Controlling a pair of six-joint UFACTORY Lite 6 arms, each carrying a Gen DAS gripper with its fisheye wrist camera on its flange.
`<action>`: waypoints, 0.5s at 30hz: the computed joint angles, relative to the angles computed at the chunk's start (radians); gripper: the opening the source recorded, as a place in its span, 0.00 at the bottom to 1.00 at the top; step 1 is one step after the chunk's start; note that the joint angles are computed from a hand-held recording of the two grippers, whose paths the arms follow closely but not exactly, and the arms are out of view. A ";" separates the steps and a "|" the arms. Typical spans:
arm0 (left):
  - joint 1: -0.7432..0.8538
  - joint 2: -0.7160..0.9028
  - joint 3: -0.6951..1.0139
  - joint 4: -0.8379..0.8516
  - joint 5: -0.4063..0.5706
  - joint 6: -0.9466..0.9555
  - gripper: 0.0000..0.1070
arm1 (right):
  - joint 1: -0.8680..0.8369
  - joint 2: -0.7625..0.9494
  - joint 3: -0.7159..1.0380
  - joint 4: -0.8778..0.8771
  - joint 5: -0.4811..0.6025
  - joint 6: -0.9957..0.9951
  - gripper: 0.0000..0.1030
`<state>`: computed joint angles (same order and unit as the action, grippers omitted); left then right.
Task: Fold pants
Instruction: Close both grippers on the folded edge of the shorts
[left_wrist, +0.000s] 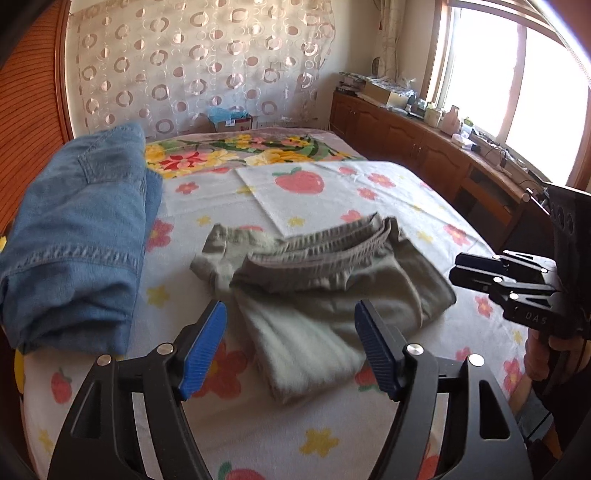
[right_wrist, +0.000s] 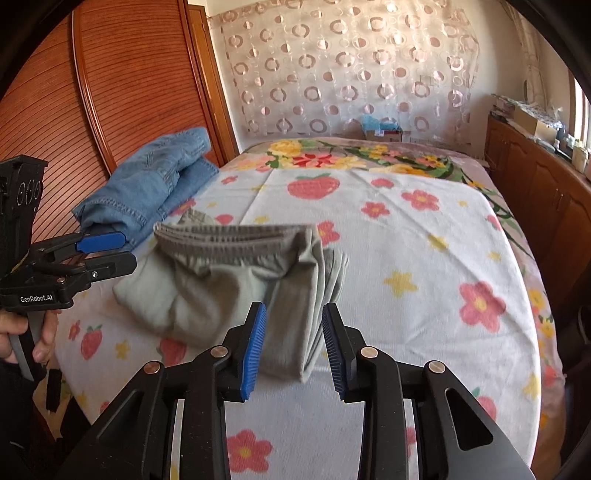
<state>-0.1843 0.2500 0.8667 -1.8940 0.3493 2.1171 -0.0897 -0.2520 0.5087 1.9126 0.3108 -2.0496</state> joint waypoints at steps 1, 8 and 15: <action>0.007 -0.004 -0.023 -0.025 0.006 0.032 0.68 | -0.010 -0.001 -0.002 -0.041 0.009 0.033 0.32; 0.005 0.022 -0.097 -0.189 -0.001 0.215 0.68 | -0.042 0.061 0.026 -0.138 0.028 0.102 0.32; -0.003 0.009 -0.148 -0.227 0.032 0.281 0.52 | -0.032 0.113 0.067 -0.216 0.035 0.166 0.32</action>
<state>-0.1874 0.2586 0.7186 -2.1208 0.3813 2.3985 -0.1220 -0.1394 0.5761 1.6970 0.3462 -1.8838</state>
